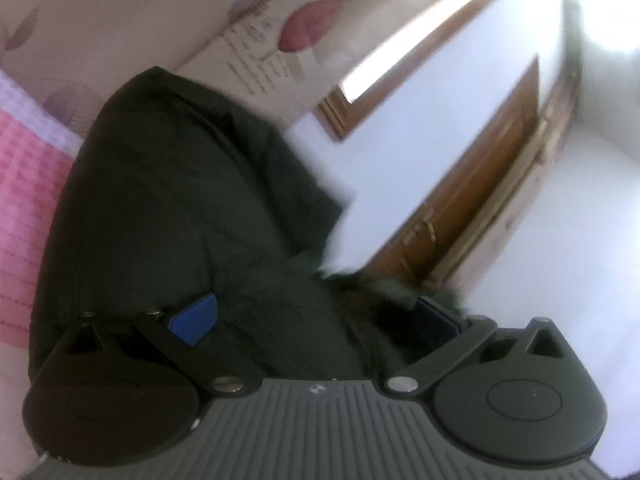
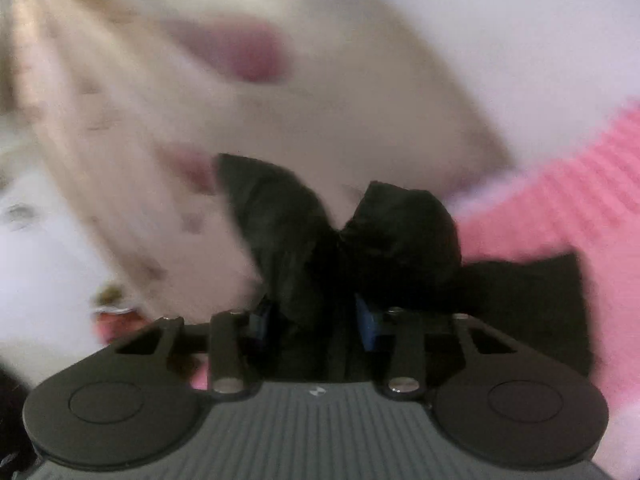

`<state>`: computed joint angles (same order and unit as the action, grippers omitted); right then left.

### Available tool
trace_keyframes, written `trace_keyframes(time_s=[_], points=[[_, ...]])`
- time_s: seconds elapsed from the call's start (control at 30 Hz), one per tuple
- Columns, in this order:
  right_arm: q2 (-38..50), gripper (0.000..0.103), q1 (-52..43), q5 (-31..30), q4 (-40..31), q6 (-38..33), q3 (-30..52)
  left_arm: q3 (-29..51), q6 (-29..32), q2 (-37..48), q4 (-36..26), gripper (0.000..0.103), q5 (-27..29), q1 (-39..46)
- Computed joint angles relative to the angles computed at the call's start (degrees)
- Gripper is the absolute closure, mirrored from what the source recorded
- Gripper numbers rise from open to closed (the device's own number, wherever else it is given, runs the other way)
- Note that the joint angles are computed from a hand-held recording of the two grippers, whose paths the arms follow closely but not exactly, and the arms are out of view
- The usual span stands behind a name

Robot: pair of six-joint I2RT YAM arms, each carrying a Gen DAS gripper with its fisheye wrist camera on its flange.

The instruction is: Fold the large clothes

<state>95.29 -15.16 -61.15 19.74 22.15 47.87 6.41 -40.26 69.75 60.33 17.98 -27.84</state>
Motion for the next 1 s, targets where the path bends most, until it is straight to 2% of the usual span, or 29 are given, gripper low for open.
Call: trace_keyframes(time_s=[0.03, 0.07, 0.13, 0.27, 0.37, 0.47, 0.53, 0.57, 0.63, 0.7, 0.8, 0.87, 0.93, 1.0], points=[[2.8, 0.063, -0.6, 0.2, -0.2, -0.7, 0.3, 0.8, 2.3, -1.2, -3.1, 0.000, -0.7, -1.2], [5.7, 0.062, -1.9, -2.2, 4.7, 2.8, -0.9, 1.4, 3.9, -1.7, -4.9, 0.000, -1.2, -2.2], [6.8, 0.059, -3.4, -3.4, 7.2, 4.4, -2.2, 2.1, 4.6, -2.3, -6.1, 0.000, -1.8, -3.6], [8.9, 0.054, -5.0, -5.6, 7.3, 5.3, -1.3, 1.1, 0.0, -2.1, 0.7, 0.000, -3.8, -5.1], [9.8, 0.053, -6.2, -8.0, 10.6, 8.4, -2.4, 2.4, 2.0, 2.1, 8.4, 0.000, -5.2, -8.6], [10.7, 0.052, -6.8, -9.3, 12.8, 10.7, -2.8, 7.6, 3.8, 8.4, 7.4, 0.000, -3.8, -11.3], [10.3, 0.049, -7.1, -9.7, 11.8, 10.5, -2.6, 11.4, 3.6, 13.6, 5.2, 0.000, -2.7, -12.5], [9.8, 0.047, -7.4, -9.8, 10.2, 9.6, -2.2, 12.3, 3.8, 16.4, 6.7, 0.000, -2.9, -13.2], [6.2, 0.043, -9.0, -7.9, 5.1, 4.8, -2.3, 13.3, 4.8, 20.3, 8.9, 0.000, -3.3, -14.3], [-0.5, 0.043, -11.3, -3.6, 1.9, -1.2, -3.4, 13.8, 4.3, 22.6, 10.4, 0.000, -2.7, -14.2], [-10.7, 0.045, -11.9, -0.6, -4.3, -11.5, -2.5, 15.1, 5.1, 24.4, 9.4, 0.000, -1.1, -13.2], [-15.7, 0.045, -9.2, -0.5, -10.3, -18.7, 0.3, 16.0, 5.5, 24.4, 7.7, 0.000, -1.1, -13.3], [-18.4, 0.045, -3.1, 1.8, -19.8, -27.7, 5.1, 17.2, 5.5, 24.9, 6.5, 0.000, -0.3, -12.7], [-18.9, 0.047, 5.4, 8.2, -28.5, -38.5, 9.8, 17.9, 6.2, 24.5, 4.6, 0.000, -0.5, -12.9]])
